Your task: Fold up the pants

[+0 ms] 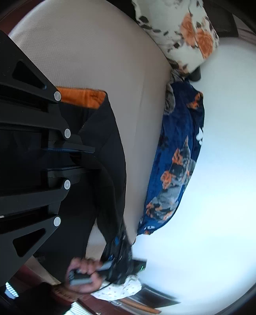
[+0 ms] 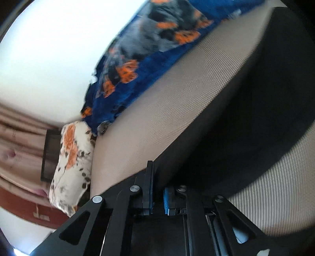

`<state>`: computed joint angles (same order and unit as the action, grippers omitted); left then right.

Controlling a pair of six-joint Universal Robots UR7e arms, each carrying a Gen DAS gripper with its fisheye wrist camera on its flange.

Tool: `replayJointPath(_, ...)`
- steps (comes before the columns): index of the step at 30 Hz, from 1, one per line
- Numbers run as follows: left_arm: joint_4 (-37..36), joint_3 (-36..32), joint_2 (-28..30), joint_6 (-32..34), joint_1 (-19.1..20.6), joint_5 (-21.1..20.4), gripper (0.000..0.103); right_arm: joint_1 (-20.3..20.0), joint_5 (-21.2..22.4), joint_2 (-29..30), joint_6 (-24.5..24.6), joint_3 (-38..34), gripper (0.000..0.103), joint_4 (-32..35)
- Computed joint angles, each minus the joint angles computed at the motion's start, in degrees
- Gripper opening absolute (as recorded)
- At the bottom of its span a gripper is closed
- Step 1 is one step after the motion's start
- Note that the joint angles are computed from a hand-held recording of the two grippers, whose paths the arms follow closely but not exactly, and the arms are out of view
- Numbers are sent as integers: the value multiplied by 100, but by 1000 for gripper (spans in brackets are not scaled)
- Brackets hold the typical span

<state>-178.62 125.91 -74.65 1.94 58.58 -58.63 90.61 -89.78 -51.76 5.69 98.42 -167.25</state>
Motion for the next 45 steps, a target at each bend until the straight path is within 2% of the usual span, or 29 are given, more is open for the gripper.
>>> replayJointPath(8,318,351,-504,-241,-22,266,13,168,83,-938,-263,1751,8,-906)
replayJointPath(17,415,1072,-1028,-689,-130,550,14,132,-56,-1278,-244,2869,7,-1165)
replayJointPath(30,228,1611,-1176,-969,-237,927,17,-22,-91,-1238,-199,3379,7,-1216)
replayJointPath(35,272,1795,-1313,-1286,-415,1765,32,-36,-97,-1173,-246,3382,7,-1294)
replayJointPath(37,217,1849,-1435,-1367,-499,2113,33,-60,-69,-1141,-263,3398,7,-1356)
replayJointPath(41,-110,1902,-1545,-1215,-848,2449,33,-67,-20,-1114,-256,3387,7,-1390)
replayJointPath(43,-389,1936,-1454,-943,-1104,2400,33,-93,10,-1120,-289,3413,7,-1417)
replayJointPath(45,-520,1866,-1215,-712,-1251,1987,35,-117,51,-1115,-324,3441,7,-1473)
